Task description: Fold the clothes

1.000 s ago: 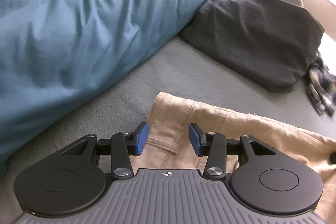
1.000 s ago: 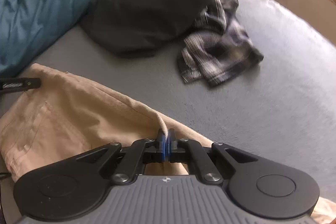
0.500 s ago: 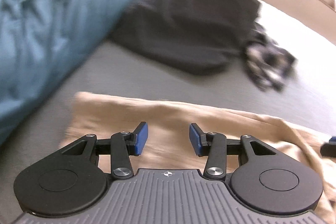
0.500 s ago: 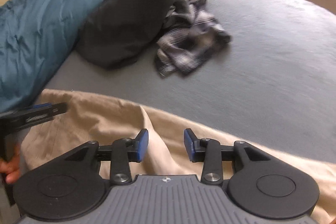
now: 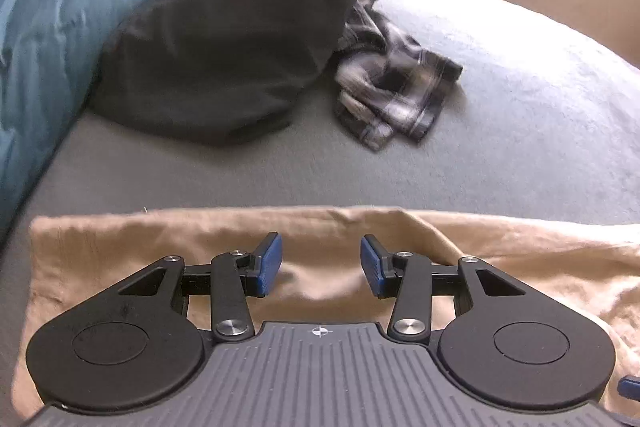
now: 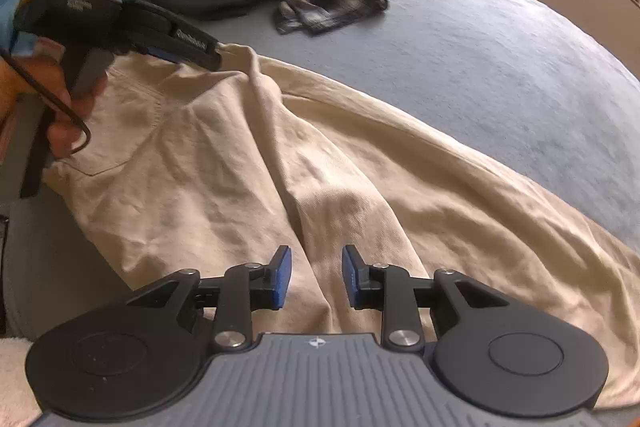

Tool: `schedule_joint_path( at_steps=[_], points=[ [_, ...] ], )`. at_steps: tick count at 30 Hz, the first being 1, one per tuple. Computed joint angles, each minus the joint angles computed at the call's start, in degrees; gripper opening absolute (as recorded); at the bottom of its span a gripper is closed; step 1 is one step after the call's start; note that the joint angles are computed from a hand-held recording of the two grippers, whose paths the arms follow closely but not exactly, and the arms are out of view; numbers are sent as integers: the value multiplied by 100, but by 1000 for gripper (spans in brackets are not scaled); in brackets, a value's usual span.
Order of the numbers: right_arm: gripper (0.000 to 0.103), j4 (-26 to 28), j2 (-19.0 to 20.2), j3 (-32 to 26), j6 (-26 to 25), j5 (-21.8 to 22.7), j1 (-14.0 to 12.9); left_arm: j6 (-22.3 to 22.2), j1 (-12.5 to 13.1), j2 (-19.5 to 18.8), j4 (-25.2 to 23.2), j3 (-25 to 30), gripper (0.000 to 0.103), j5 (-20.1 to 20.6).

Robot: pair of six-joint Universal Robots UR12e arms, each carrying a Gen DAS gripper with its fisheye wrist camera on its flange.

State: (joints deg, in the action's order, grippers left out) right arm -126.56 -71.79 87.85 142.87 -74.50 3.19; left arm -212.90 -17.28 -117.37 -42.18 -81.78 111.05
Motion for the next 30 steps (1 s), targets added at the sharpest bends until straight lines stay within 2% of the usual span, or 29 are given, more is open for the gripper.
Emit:
schedule_joint_path(
  at_steps=[4,9,14,16,19,21,25,30],
  points=[
    [26,-299,90,-22,86,56,31,131,-12,-11,-44,80,43,253],
    [27,-135,289,-212,50,-7,141,222,-14,-33,78,128,44,347],
    [28,-142,281,-116,-18,-511,263,282,-17,-129,16,190,44,177],
    [28,-338,222,24,-70,-777,295,223,-25,-148,-93,195,44,157],
    [23,-838,169,218,16,-1051,286,136,-23,-155,-173,176,44,108],
    [4,-948,185,202,198,-1052,247,159,-26,-158,-184,165,44,102],
    [1,-1366,221,137,242,-1069,193,209,-27,-140,-144,129,44,93],
    [1,-1615,414,-155,190,-1068,147,200,-23,-155,-159,143,44,90]
  ],
)
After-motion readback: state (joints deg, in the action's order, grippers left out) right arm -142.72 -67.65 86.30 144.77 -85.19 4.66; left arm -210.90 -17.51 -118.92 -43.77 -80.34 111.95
